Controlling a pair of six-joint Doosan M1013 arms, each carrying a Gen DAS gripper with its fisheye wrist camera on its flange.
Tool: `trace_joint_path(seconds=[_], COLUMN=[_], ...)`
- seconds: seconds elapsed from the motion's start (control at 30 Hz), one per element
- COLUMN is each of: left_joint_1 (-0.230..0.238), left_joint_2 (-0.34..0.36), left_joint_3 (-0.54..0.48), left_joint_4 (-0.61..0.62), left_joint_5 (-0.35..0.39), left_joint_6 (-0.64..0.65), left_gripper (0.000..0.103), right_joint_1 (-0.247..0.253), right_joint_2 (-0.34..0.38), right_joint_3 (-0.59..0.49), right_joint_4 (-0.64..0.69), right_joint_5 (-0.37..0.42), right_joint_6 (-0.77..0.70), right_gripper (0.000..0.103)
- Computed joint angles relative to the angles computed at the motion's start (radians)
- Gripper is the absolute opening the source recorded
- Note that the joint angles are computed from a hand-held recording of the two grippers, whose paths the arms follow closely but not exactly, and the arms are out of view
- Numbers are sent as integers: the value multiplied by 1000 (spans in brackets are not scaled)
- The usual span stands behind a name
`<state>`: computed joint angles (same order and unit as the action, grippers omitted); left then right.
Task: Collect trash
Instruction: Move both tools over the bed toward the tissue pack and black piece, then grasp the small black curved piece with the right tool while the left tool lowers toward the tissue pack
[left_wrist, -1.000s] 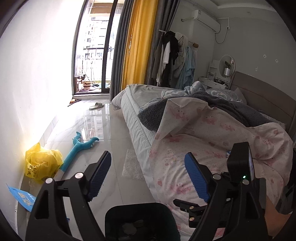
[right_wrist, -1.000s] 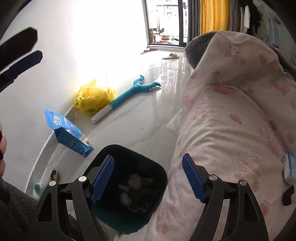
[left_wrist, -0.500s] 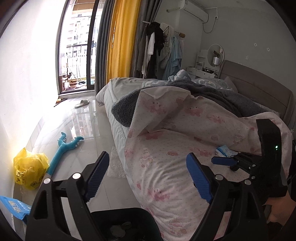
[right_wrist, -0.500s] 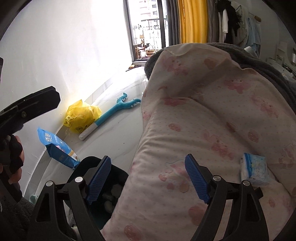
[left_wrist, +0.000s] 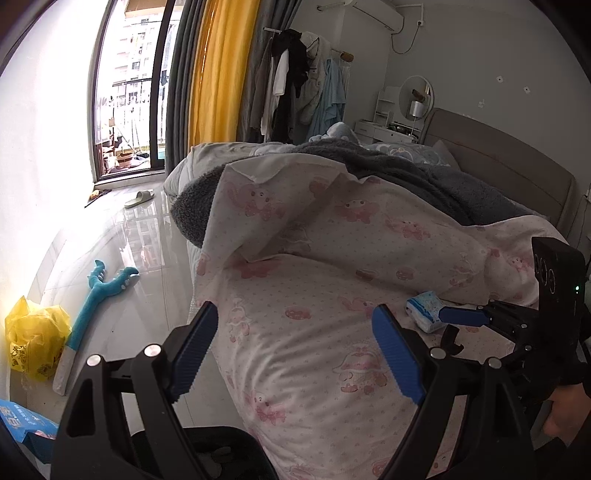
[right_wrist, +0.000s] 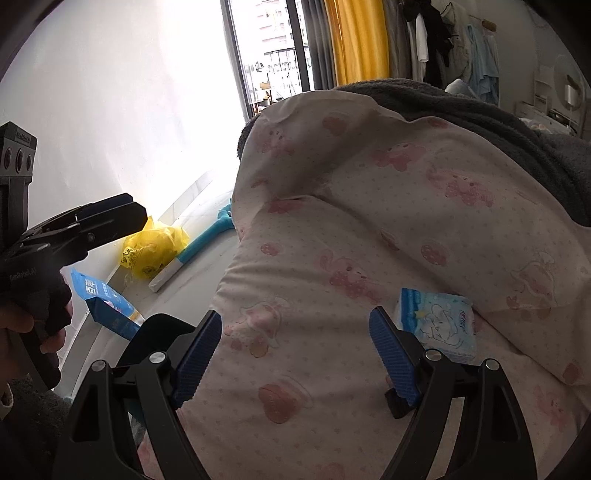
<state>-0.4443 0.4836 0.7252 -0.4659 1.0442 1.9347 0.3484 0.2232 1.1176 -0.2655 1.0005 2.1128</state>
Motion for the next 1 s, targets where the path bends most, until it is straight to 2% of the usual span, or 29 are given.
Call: trace_joint_path(seconds=[0.3, 0.57, 1.0], left_joint_1=[-28, -49, -77], left_joint_2=[21, 35, 63], left_joint_3=[-31, -46, -83], left_joint_4=[1, -16, -72], left_joint_5=[11, 25, 64], left_joint_6=[-11, -10, -29], left_gripper=[87, 88, 94], right_joint_1=[-44, -93, -103], right_joint_2=[-56, -85, -89], right_joint_3=[83, 126, 142], right_joint_4=[-10, 104, 167], right_joint_5=[-21, -30, 1], right_joint_6=[-13, -65, -94], right_gripper=[83, 83, 83])
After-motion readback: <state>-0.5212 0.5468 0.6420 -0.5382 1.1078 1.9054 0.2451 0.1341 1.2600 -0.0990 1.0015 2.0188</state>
